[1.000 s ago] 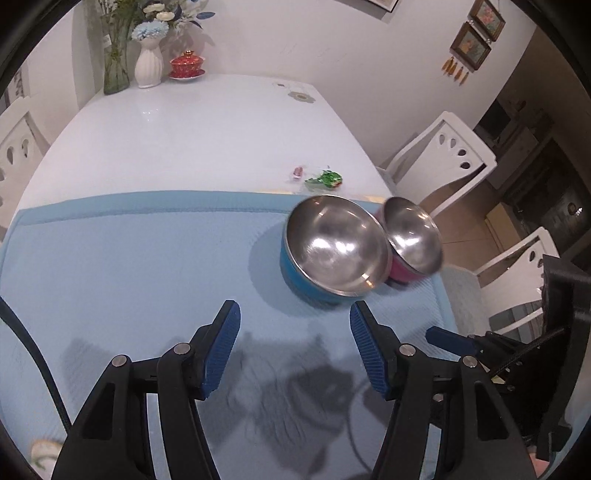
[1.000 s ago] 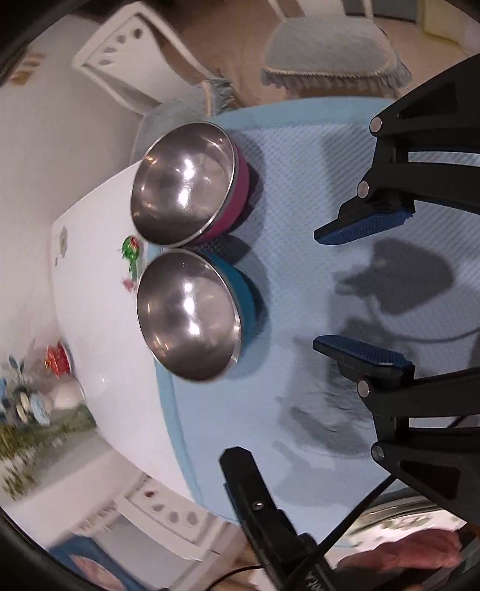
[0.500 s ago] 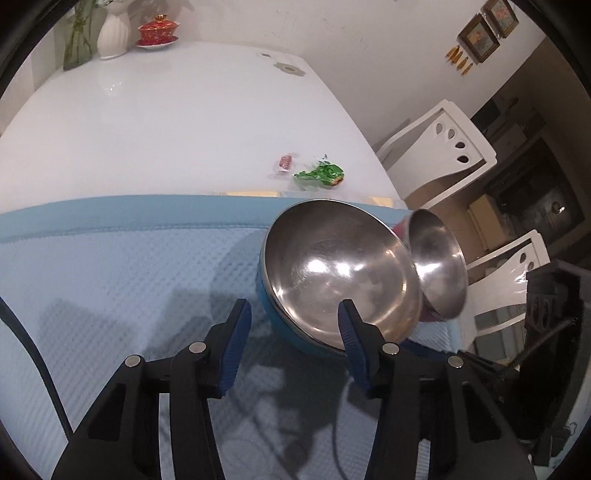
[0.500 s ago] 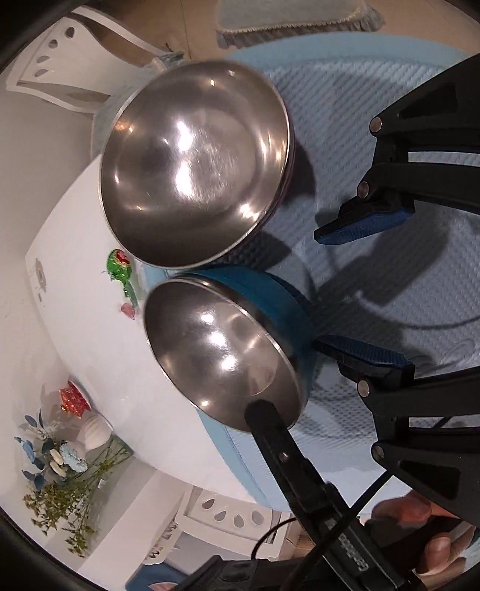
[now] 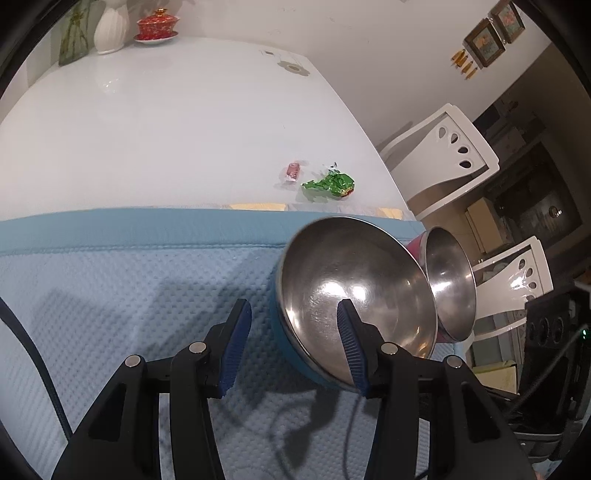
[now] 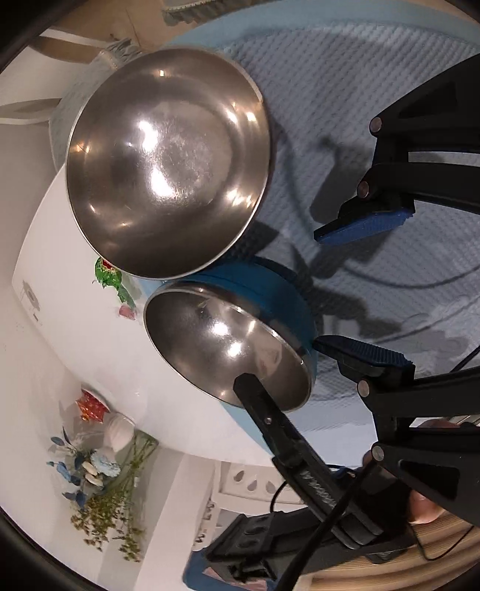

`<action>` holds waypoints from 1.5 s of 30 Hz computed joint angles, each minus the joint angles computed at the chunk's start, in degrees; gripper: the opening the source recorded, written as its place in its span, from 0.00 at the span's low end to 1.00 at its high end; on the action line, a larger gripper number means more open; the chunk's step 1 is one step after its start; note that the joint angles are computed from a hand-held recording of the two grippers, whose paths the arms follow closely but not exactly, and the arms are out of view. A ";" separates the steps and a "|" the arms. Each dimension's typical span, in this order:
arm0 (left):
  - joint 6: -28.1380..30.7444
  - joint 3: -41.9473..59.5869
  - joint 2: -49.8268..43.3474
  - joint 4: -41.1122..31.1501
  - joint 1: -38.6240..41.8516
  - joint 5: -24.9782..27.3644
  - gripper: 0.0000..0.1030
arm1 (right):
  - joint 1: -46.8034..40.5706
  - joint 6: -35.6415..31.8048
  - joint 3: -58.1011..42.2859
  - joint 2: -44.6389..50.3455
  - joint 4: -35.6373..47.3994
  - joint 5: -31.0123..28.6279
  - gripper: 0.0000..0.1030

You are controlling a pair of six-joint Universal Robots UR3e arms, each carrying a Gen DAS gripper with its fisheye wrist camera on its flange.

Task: Organize plates and bowls
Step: 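Grasp the rim of the blue steel bowl with both grippers, then carry the blue steel bowl with both grippers and lower it into the pink bowl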

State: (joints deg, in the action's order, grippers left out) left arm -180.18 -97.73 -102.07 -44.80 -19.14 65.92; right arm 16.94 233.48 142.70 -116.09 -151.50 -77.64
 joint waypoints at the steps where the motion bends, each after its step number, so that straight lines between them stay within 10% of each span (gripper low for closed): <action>1: 0.01 0.43 -0.37 0.28 -0.32 0.65 0.43 | -0.39 0.03 0.04 0.64 -0.86 0.66 0.48; 8: 0.85 0.54 -0.47 0.05 1.31 -0.41 0.43 | 0.14 -0.30 -1.94 -5.70 7.66 2.86 0.48; 16: 1.38 5.53 -5.47 -0.40 -0.82 0.80 0.43 | 1.57 3.86 -2.93 5.42 -3.51 -4.98 0.45; 27: 3.85 4.30 -5.21 2.51 -4.00 5.01 0.17 | 3.88 1.40 -6.44 11.12 -0.98 -9.50 0.28; 37: 3.90 -6.46 14.95 -1.01 -2.72 4.39 0.17 | 16.10 2.63 -19.75 5.55 17.82 -17.54 0.28; 45: 3.77 -14.42 39.06 -15.03 -0.85 2.36 0.17 | 38.53 17.24 -36.15 8.50 34.00 -28.40 0.28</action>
State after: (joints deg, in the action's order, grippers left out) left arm -176.42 -112.15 -63.01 -59.83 -19.99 68.28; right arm 55.46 250.72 106.56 -107.59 -117.50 -106.04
